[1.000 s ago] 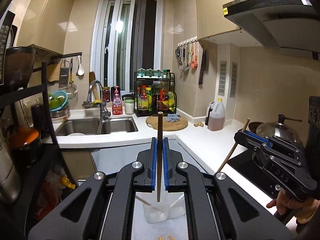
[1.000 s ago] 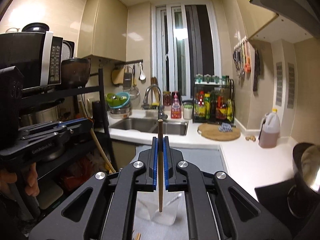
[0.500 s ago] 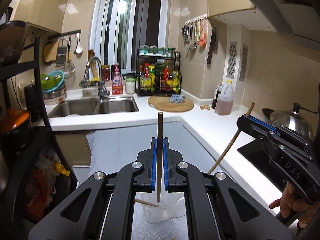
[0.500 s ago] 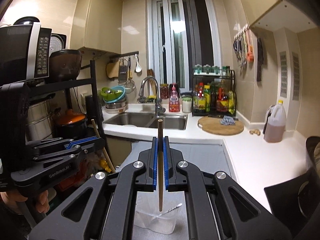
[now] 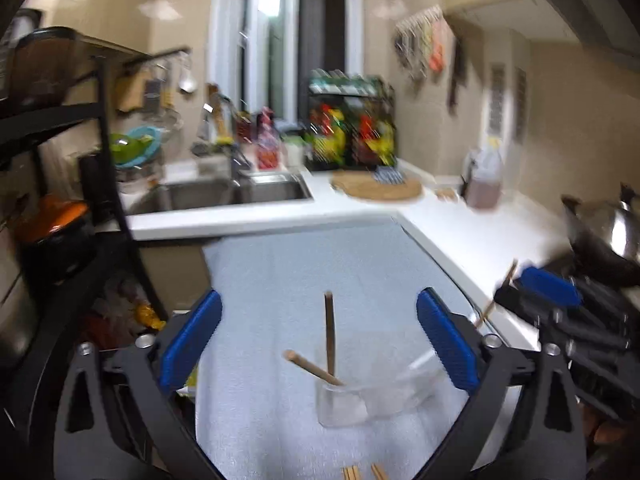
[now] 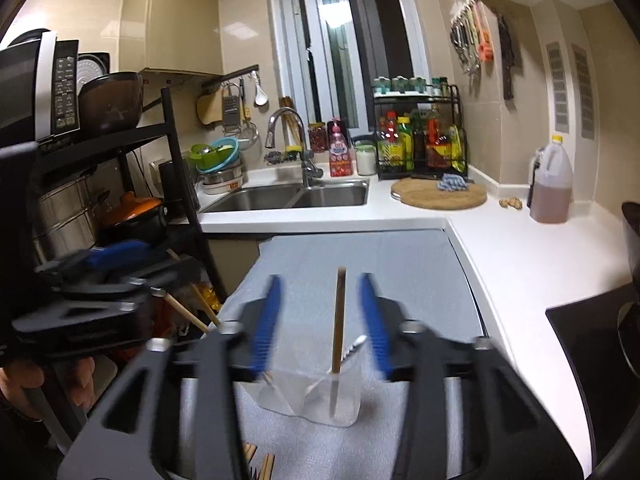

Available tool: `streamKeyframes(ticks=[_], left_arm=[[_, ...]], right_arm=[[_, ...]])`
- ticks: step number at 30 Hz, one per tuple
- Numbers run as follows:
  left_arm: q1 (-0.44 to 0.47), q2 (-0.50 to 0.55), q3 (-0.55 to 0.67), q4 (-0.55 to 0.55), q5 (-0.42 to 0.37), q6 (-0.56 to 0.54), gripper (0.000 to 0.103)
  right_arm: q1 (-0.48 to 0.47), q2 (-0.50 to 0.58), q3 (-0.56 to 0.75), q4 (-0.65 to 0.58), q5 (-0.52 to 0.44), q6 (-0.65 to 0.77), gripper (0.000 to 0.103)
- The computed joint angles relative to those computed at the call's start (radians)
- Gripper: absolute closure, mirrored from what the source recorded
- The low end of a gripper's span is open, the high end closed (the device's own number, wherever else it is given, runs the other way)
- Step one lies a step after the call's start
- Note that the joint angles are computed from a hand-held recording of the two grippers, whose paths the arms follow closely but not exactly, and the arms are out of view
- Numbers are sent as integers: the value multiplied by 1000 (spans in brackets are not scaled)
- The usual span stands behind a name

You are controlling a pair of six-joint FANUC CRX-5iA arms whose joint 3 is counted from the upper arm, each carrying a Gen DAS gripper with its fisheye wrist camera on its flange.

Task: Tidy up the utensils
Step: 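Open the left tool dropping its chopstick in while the right tool releases its chopstick, then withdraw both open tools from the container back over the counter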

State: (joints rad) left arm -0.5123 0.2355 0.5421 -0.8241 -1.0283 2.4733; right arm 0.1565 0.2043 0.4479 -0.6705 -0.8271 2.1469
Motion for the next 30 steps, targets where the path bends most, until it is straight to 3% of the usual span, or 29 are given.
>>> streamKeyframes(ticks=[2, 5, 7, 13, 23, 30], left_arm=[[-13, -23, -24, -19, -10, 35, 8], [-15, -43, -49, 8, -45, 48, 8], [-25, -64, -80, 12, -69, 70, 8], [-108, -115, -150, -33, -180, 137, 8], [-306, -177, -288, -110, -334, 344, 8], [-380, -189, -363, -122, -374, 469, 8]], right_arm=[[0, -21, -37, 9, 22, -1, 45], [-10, -58, -88, 16, 32, -35, 29], [-23, -88, -128, 6, 28, -54, 24], [-59, -198, -256, -36, -30, -10, 18], [-83, -413, -541, -9, 25, 28, 15], [-88, -492, -659, 36, 30, 21, 15]])
